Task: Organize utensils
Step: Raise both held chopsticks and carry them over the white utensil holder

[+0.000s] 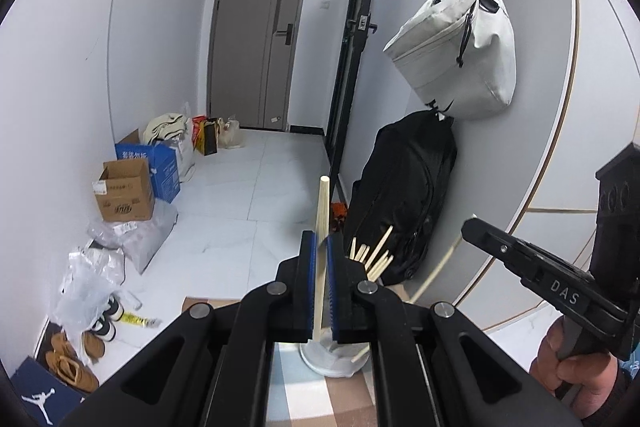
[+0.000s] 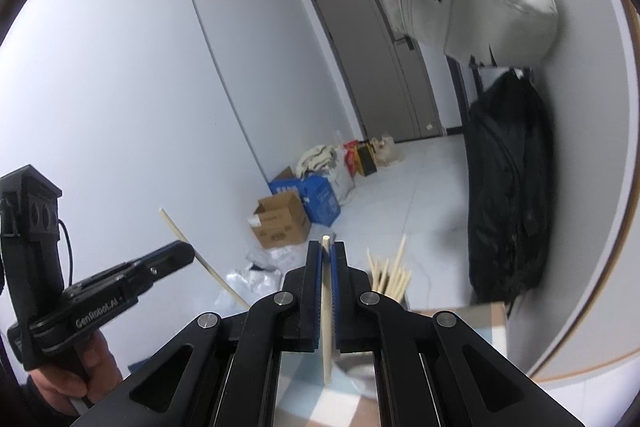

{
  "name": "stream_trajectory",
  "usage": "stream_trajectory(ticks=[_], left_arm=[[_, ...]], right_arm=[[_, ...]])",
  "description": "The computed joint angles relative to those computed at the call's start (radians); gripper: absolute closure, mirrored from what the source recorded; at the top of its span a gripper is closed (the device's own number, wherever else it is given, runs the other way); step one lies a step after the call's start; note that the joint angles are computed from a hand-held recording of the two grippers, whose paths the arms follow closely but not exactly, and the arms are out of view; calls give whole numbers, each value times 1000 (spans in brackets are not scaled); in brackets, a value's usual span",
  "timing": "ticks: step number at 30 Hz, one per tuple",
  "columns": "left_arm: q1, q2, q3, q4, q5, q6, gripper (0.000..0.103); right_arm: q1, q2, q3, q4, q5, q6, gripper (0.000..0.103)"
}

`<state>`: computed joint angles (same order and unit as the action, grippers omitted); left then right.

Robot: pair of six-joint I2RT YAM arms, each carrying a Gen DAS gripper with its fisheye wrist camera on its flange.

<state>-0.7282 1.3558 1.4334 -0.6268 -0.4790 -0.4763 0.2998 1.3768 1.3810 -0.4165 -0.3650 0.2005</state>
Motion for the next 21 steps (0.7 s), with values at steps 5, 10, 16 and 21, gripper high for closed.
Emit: stream_trajectory(ticks=[5,10,16,21], left_arm=[[44,58,68,6,49,34,102],[82,122,140,-9,95,46,102],[125,182,175,0,162,65,102],[150,220,181,11,216,89,102]], right_arm=[[-9,97,139,-13,-3,-5,100],[-15,185,256,-34,-5,-12,100],[-25,266,332,-30,-4,-15,100],[-41,324,362,-19,-21,-10,100]])
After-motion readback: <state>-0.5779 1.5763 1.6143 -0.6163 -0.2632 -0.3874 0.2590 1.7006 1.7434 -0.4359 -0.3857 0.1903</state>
